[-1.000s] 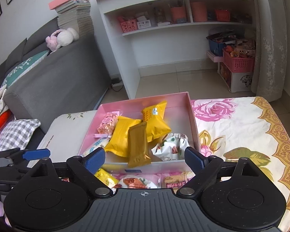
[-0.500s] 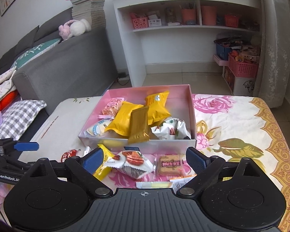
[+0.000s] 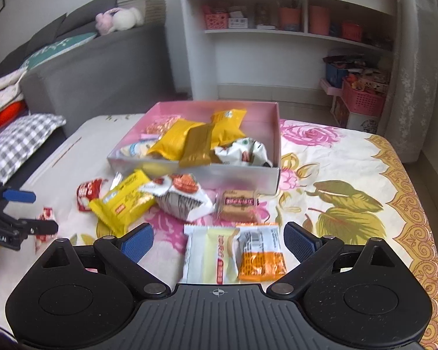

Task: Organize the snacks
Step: 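Withdraw both tools from the box back toward the loose snacks, then grasp red candy bag with left tool while right tool grasps white-yellow bar packet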

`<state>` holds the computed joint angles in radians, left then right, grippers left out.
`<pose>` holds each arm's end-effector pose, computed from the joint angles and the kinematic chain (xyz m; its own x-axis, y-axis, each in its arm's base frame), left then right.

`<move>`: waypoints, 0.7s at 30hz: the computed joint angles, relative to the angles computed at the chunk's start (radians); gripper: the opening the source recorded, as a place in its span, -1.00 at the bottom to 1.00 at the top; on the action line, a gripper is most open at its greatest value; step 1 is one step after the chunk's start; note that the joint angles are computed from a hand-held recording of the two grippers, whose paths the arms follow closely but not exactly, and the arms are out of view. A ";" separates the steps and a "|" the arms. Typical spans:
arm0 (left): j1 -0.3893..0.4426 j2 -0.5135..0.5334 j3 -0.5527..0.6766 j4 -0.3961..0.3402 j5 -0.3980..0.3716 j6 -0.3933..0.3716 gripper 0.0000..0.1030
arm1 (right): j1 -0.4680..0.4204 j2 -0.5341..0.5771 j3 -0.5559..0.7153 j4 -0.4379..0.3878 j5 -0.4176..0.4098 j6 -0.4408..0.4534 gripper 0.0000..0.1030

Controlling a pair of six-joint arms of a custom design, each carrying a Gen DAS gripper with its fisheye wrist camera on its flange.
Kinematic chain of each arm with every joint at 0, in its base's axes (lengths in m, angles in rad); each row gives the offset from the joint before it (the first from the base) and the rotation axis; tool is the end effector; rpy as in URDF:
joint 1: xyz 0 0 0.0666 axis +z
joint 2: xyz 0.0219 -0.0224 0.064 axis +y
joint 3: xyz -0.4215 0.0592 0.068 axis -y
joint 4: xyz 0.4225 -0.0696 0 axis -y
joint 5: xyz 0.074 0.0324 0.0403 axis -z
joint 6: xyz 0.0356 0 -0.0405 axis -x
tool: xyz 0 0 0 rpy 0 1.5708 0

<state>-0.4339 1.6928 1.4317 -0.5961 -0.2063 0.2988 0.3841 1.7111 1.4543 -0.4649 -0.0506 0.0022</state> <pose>0.5654 -0.2544 0.3492 -0.7409 0.0257 -0.6711 0.0751 0.9962 -0.0447 0.5919 0.2407 0.3586 -0.6116 -0.2496 -0.7508 -0.4108 0.9112 0.0318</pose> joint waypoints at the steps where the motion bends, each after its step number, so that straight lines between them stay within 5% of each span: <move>1: -0.002 -0.002 -0.009 0.003 -0.004 0.000 0.99 | 0.001 -0.001 -0.008 0.004 -0.001 0.017 0.89; 10: -0.010 -0.013 -0.058 0.022 -0.011 0.042 0.99 | 0.010 0.036 -0.009 -0.039 -0.050 0.058 0.89; 17: 0.011 -0.013 -0.063 0.020 0.046 0.151 0.92 | 0.018 0.075 0.024 -0.088 -0.111 0.026 0.89; 21: 0.021 -0.013 -0.063 0.017 0.059 0.198 0.80 | 0.023 0.091 0.036 -0.085 -0.075 0.026 0.89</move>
